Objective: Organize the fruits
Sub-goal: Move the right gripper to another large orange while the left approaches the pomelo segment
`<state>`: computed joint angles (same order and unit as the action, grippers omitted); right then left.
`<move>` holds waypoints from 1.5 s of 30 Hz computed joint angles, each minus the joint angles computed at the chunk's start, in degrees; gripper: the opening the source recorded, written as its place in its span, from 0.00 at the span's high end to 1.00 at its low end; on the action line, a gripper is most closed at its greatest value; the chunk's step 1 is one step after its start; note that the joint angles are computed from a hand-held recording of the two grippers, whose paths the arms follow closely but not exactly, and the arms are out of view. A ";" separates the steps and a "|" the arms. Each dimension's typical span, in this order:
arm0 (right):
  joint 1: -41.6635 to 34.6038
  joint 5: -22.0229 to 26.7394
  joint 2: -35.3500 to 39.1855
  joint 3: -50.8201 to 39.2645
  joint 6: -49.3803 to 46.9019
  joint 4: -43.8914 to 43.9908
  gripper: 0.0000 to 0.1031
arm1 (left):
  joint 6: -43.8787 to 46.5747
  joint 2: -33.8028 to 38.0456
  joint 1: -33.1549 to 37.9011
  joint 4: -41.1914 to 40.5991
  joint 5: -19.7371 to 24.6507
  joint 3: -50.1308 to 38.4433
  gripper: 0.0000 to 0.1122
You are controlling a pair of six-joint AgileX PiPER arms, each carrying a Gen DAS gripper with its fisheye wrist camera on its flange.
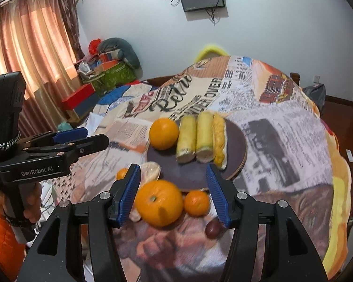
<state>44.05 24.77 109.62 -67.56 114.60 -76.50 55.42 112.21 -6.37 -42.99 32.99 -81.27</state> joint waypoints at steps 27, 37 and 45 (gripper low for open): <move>0.81 1.64 14.02 -14.09 -22.72 20.95 0.36 | 1.12 5.06 4.17 0.80 1.31 4.31 0.35; 0.47 -1.49 11.35 -10.01 -19.21 17.95 0.40 | 2.25 5.34 2.13 0.09 1.43 4.80 0.35; 3.49 -1.73 5.69 -0.15 -2.80 6.57 0.41 | 0.34 6.95 -0.97 0.78 1.32 3.96 0.40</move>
